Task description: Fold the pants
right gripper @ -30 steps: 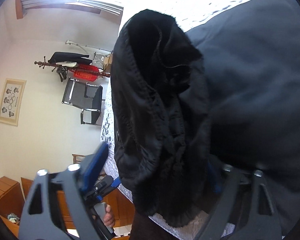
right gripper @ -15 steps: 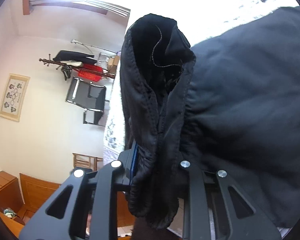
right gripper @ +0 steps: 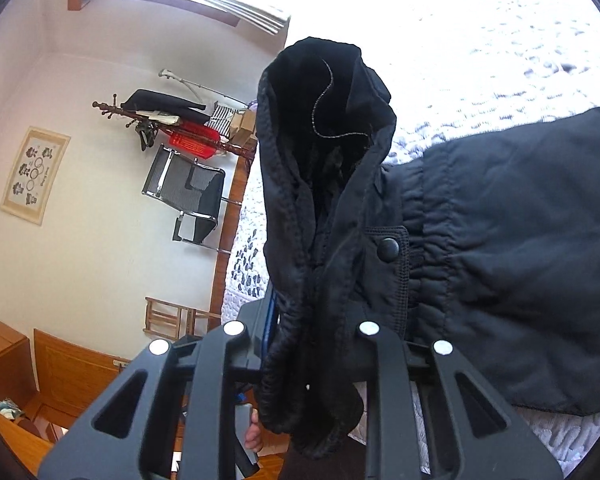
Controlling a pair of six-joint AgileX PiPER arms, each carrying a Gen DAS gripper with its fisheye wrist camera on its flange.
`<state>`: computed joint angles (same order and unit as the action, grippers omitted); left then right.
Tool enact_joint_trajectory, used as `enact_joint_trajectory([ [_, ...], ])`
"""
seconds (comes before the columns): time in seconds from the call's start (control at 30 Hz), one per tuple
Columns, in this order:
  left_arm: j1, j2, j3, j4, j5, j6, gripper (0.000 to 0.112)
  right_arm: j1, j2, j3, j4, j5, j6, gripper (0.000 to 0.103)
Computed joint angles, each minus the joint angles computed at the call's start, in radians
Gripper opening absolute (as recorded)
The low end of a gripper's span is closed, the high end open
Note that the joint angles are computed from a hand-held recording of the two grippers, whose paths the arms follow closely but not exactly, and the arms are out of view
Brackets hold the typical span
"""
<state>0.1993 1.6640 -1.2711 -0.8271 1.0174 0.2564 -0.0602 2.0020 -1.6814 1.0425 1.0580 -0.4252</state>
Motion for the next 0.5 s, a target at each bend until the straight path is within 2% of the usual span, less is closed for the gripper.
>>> enact_joint_trajectory([
  [0.5,-0.044,-0.009,-0.035,0.009,0.012,-0.030,0.099,-0.126,-0.115,0.062,0.037,0.087,-0.080,0.020],
])
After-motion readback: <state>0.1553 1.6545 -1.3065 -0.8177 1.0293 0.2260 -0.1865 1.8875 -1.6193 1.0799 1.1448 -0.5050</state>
